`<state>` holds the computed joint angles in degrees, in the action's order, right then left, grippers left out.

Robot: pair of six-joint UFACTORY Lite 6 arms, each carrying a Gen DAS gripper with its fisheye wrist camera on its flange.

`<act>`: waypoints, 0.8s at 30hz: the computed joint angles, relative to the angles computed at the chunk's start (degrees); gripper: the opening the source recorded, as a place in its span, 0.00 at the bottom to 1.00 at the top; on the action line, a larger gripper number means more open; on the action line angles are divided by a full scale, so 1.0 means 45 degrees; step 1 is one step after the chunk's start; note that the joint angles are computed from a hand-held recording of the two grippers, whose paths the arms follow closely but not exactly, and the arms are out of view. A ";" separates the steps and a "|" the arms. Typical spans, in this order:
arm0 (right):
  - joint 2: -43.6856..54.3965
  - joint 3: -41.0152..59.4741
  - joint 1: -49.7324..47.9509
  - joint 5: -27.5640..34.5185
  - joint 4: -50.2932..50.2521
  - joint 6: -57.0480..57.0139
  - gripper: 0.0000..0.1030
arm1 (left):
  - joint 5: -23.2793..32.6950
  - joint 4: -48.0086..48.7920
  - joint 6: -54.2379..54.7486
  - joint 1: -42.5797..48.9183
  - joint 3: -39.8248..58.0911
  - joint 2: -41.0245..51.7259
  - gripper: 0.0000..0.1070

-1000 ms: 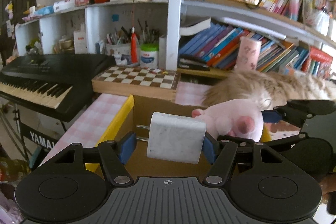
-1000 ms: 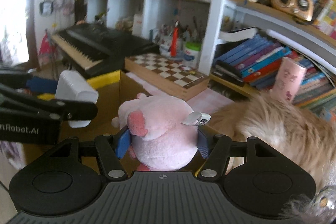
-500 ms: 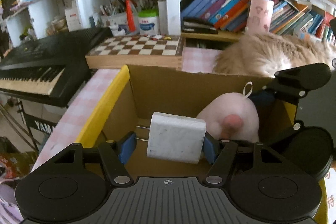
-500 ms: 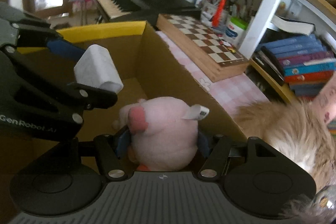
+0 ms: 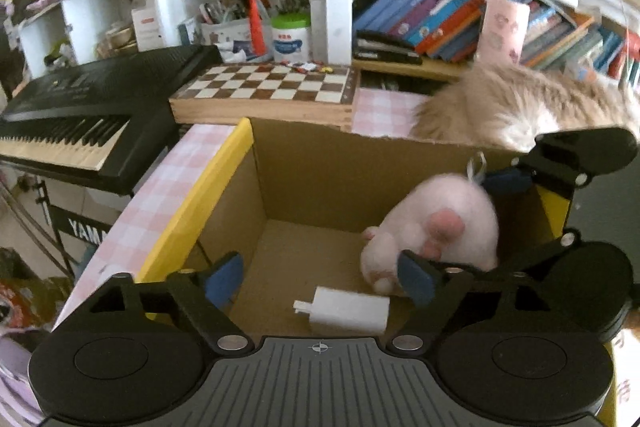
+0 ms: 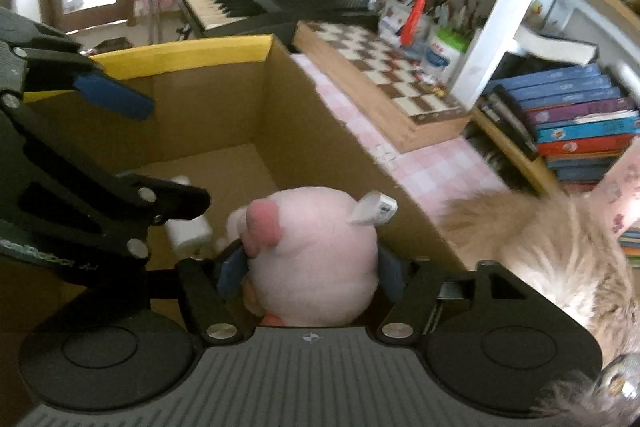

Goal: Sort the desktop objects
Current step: 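Lower both tools into the box and open them, releasing pig and charger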

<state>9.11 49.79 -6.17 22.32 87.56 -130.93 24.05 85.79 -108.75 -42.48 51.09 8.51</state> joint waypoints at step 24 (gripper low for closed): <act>-0.8554 -0.6112 -0.0997 0.0172 0.3859 -0.1209 0.84 | 0.4046 0.0323 -0.2762 -0.4097 -0.5227 -0.7049 0.87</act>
